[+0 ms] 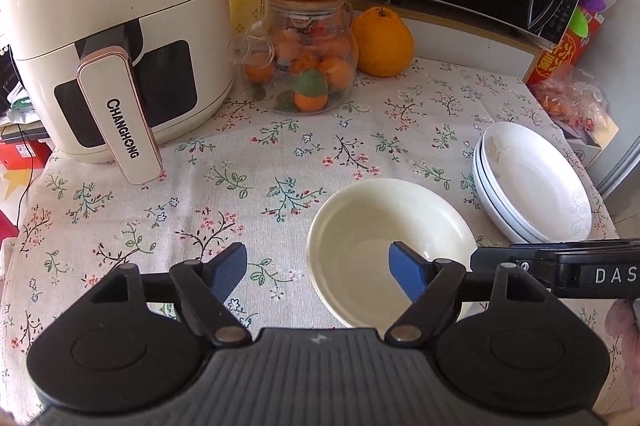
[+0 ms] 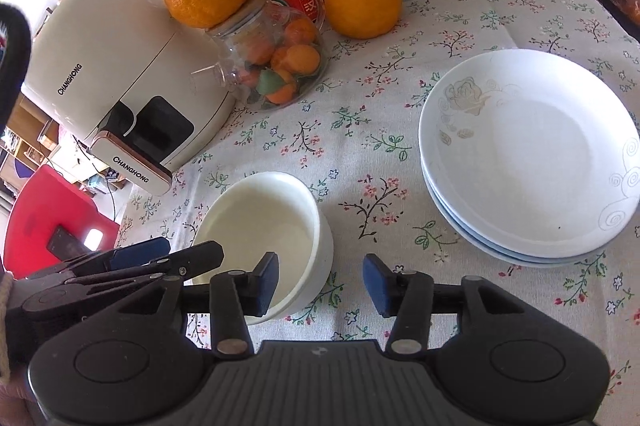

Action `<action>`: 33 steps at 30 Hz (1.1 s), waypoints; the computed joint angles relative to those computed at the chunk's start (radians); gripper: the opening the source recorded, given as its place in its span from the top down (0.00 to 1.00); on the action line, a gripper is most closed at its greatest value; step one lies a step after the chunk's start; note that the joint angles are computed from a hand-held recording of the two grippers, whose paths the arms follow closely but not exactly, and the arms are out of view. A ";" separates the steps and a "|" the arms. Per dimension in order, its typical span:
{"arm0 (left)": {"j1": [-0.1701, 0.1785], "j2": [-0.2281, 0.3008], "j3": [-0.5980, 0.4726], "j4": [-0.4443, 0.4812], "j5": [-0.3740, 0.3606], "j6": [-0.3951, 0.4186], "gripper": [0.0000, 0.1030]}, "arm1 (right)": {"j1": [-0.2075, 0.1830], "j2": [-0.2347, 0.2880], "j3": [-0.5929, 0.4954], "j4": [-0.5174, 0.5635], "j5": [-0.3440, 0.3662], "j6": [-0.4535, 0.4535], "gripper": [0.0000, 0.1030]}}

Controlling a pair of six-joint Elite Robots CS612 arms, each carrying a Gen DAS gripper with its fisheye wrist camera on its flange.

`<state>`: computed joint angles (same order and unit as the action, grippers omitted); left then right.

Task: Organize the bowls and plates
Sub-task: 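Lower the small white bowl into the tall white bowl and open both grippers, then close both grippers on the rim of the stacked white bowls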

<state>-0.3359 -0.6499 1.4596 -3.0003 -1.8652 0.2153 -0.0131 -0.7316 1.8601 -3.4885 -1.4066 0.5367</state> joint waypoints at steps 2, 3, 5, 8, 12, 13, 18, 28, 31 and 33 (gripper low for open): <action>0.003 0.009 0.000 -0.030 -0.012 -0.004 0.22 | 0.003 0.007 0.002 -0.029 -0.021 -0.040 0.44; 0.005 0.012 -0.001 -0.038 -0.018 -0.006 0.22 | 0.005 0.010 0.003 -0.043 -0.029 -0.062 0.43; 0.010 0.020 -0.009 -0.039 -0.037 -0.010 0.22 | 0.007 0.017 0.004 -0.065 -0.034 -0.097 0.41; 0.016 0.031 -0.018 -0.047 -0.062 -0.011 0.23 | 0.006 0.028 0.005 -0.098 -0.025 -0.109 0.40; 0.022 0.043 -0.026 -0.067 -0.088 0.012 0.27 | 0.005 0.042 0.003 -0.142 -0.020 -0.099 0.40; 0.023 0.046 -0.027 -0.073 -0.096 0.020 0.28 | 0.005 0.045 0.002 -0.151 -0.020 -0.093 0.40; 0.025 0.052 -0.032 -0.064 -0.123 0.044 0.34 | 0.009 0.059 -0.004 -0.193 -0.016 -0.083 0.40; 0.022 0.054 -0.042 -0.023 -0.109 0.064 0.46 | 0.026 0.071 -0.019 -0.177 -0.042 -0.135 0.41; 0.023 0.054 -0.046 -0.008 -0.111 0.068 0.51 | 0.030 0.074 -0.024 -0.167 -0.048 -0.150 0.45; 0.023 0.052 -0.047 0.009 -0.115 0.079 0.54 | 0.032 0.075 -0.027 -0.163 -0.045 -0.155 0.47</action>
<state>-0.3134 -0.5976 1.4122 -2.9917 -1.9803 0.2946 0.0185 -0.6562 1.8333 -3.6517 -1.4520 0.3818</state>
